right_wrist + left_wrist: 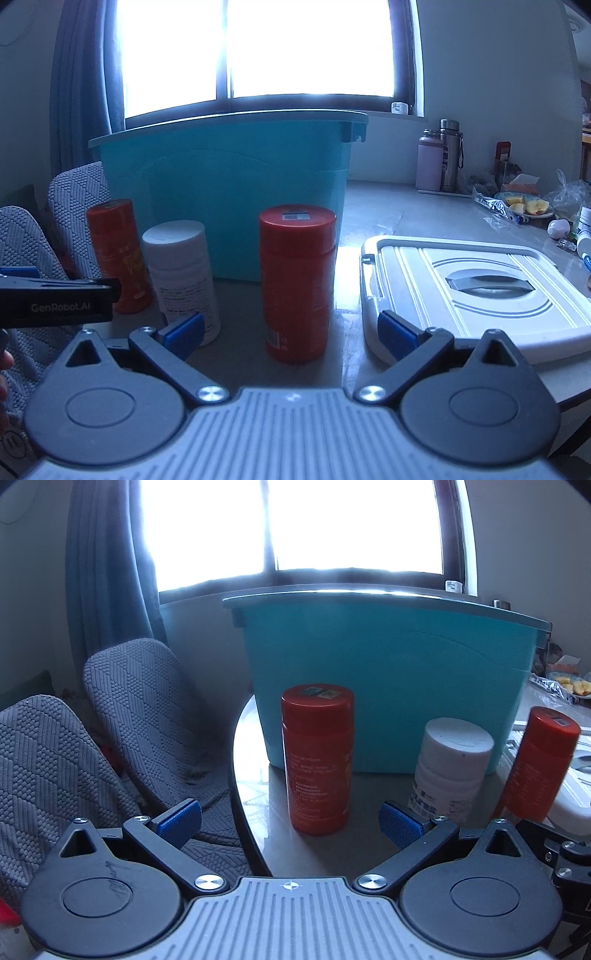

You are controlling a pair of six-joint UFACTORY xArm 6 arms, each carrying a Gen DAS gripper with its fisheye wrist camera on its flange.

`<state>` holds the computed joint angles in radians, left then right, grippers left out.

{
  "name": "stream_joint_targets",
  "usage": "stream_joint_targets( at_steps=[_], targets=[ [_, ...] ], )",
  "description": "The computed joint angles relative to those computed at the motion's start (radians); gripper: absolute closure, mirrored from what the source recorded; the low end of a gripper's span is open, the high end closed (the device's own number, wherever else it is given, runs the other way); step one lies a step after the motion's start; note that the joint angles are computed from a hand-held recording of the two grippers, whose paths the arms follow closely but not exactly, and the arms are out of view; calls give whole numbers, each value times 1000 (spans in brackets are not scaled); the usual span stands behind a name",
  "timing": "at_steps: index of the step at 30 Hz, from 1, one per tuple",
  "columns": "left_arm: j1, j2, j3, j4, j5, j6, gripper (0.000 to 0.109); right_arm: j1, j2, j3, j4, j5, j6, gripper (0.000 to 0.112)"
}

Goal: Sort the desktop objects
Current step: 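Move both grippers toward the two red canisters in front of the teal bin, then close the left gripper on one red canister while the right gripper closes on the other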

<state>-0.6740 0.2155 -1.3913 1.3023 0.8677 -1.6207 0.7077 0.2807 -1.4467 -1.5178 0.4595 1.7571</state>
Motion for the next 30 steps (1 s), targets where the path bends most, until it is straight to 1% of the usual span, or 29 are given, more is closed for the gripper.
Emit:
stream_joint_targets(
  at_steps=[4, 22, 29, 30],
  targets=[
    [18, 18, -15, 5, -20, -11, 6, -4, 20, -18, -30, -1, 17, 12],
    [80, 116, -133, 31, -94, 1, 6, -21, 94, -108, -6, -12, -9, 12],
    [93, 152, -171, 41, -111, -6, 6, -26, 123, -143, -3, -18, -17, 12],
    [96, 153, -172, 43, -115, -9, 7, -28, 128, -148, -3, -24, -18, 12]
  ],
)
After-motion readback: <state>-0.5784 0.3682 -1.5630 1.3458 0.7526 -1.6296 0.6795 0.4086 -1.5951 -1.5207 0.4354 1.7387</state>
